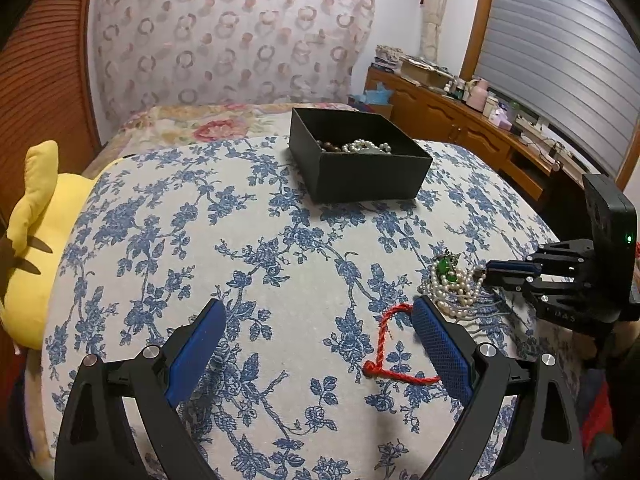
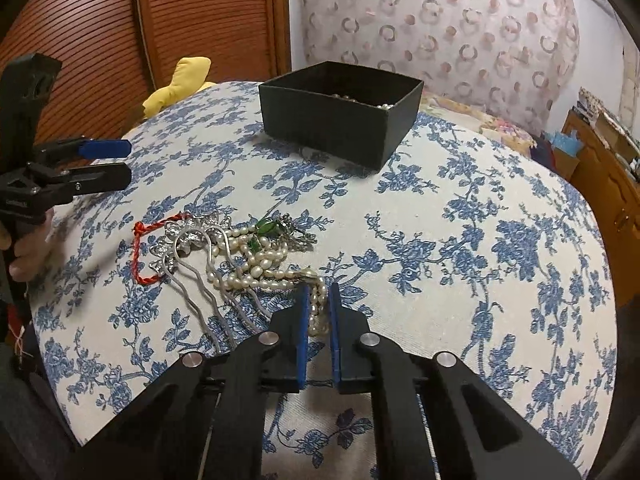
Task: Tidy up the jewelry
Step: 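Open both tools and move them back toward the remaining jewelry pile, then grasp the silver hairpins with the left tool while the right tool grasps the long pearl strand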
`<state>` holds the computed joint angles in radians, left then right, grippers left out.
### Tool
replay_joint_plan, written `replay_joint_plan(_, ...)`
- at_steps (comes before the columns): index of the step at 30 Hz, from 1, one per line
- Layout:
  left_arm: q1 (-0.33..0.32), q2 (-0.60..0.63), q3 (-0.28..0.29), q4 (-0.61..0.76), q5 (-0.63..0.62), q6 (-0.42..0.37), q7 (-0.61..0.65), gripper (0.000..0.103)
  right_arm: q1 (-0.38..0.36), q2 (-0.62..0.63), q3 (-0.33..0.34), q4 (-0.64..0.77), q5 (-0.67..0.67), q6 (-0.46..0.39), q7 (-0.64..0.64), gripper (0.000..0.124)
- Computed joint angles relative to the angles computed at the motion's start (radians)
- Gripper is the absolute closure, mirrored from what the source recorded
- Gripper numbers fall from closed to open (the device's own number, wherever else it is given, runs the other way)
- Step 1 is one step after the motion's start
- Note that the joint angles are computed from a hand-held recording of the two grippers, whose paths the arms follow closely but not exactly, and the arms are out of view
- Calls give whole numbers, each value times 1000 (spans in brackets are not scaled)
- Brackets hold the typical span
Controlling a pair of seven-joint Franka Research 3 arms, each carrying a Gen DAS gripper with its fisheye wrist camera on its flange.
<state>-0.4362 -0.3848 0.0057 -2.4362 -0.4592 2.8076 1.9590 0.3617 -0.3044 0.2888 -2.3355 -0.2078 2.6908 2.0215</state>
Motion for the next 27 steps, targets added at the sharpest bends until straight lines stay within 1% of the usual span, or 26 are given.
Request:
replay_joint_plan(1, 0, 0, -2, 0, 1, -2, -2, 13, -11, -7, 9, -3, -20, 0, 16, 117)
replay_joint_plan(2, 0, 2, -4, 2, 2, -3, -3, 13, -18, -15, 13, -10, -33, 6, 29, 124)
replay_joint_plan(6, -6, 2, -10, 3, -2, -12, -5, 13, -46, -57, 26, -33, -68, 16, 76, 124)
replay_joint_plan(8, -9, 2, -16, 4, -2, -18, -7, 13, -53, -73, 26, -41, -69, 20, 80, 124)
replay_joint_plan(12, -13, 4, -28, 8, 2, -31, -10, 13, -40, -82, 12, -53, -27, 35, 47, 124)
replay_joint_plan(14, -18, 2, -31, 7, 2, -34, -7, 13, -20, -70, -1, -51, 11, 39, 13, 124)
replay_joint_plan(19, -20, 8, -36, 8, 3, -37, -7, 13, 2, -48, 0, -45, 54, 49, -30, 123)
replay_joint_plan(24, -16, 11, -37, 9, 2, -42, -10, 13, -3, -19, 0, -19, 53, 19, -52, 123)
replay_joint_plan(25, -17, 10, -36, 8, -2, -42, -9, 13, 3, -15, -8, -16, 61, 15, -65, 123)
replay_joint_plan(27, -18, 12, -36, 9, -6, -43, -5, 13, 25, -8, -32, -4, 100, -1, -111, 117)
